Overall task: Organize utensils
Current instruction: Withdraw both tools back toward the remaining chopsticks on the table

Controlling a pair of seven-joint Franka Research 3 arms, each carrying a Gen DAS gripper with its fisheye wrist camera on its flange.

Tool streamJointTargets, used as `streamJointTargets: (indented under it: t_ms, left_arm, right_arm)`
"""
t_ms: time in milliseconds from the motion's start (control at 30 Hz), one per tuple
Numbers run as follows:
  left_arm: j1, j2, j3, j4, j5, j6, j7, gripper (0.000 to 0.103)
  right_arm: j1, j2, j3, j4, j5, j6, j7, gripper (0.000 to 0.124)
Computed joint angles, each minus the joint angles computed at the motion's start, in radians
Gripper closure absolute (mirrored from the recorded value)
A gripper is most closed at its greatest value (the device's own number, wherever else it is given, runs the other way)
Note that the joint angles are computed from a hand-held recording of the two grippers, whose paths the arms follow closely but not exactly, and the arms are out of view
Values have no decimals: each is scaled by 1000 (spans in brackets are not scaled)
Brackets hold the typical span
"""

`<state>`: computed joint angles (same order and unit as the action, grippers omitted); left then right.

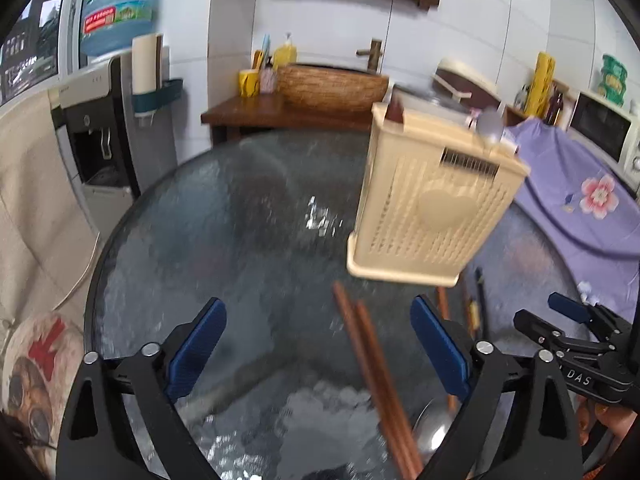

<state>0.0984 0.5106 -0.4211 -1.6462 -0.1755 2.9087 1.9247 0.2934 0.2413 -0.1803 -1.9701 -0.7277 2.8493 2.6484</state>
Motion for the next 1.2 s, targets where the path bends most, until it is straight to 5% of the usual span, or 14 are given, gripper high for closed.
streamJointTargets:
  t_ms: [400,833,1200]
  left_arm:
    - [34,-34,-19,-100,-62,-97,110,50]
    - [-14,-51,19,-135,-104,-106,188,56]
    - [-30,-51,78,-131,-53,-110,115,59]
  right_arm:
    - [41,-6,40,-63,-88,-95,87,48]
    - [2,-62,70,-127,-48,-125,65,54]
    - [-43,-81,95,-151,1,-87,17,58]
